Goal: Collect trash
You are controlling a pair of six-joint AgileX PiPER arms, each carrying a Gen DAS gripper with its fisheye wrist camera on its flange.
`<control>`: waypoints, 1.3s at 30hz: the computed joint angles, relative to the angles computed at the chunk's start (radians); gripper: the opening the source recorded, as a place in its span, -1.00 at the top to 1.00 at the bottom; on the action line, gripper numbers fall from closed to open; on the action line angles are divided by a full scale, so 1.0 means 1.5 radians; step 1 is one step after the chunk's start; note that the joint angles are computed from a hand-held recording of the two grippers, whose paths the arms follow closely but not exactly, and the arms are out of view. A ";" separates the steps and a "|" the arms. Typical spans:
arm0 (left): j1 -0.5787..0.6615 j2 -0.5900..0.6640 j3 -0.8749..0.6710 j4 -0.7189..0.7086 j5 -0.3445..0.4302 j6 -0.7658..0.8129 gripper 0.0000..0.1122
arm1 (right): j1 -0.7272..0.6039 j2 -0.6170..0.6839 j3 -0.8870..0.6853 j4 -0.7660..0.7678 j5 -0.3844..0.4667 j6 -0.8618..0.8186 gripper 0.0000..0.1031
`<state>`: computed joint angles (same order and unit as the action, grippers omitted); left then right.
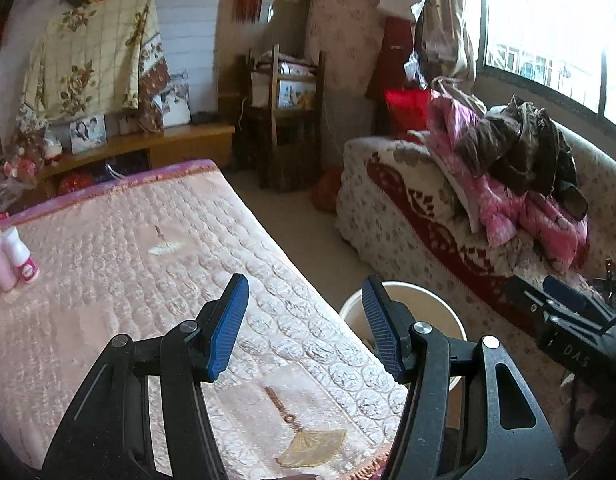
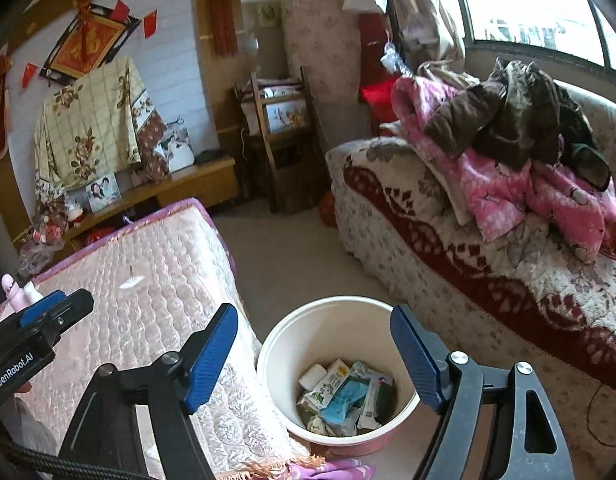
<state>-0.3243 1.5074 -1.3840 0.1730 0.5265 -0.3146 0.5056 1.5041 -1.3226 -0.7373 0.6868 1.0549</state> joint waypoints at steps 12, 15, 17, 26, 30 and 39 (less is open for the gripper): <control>0.011 -0.058 0.061 0.022 -0.050 -0.008 -0.03 | 0.076 -0.023 -0.015 -0.103 0.075 0.076 -0.52; 0.009 -0.063 0.064 0.030 -0.051 -0.016 -0.02 | 0.086 -0.025 -0.019 -0.109 0.083 0.082 -0.53; 0.009 -0.066 0.068 0.033 -0.054 -0.018 -0.03 | 0.091 -0.024 -0.021 -0.114 0.087 0.084 -0.53; 0.008 -0.067 0.072 0.047 -0.058 -0.031 -0.02 | 0.098 -0.021 -0.023 -0.122 0.096 0.089 -0.54; 0.011 -0.064 0.069 0.037 -0.055 -0.024 -0.02 | 0.099 -0.024 -0.022 -0.124 0.100 0.094 -0.55; 0.015 -0.062 0.066 0.027 -0.053 -0.015 -0.02 | 0.098 -0.027 -0.021 -0.124 0.099 0.093 -0.56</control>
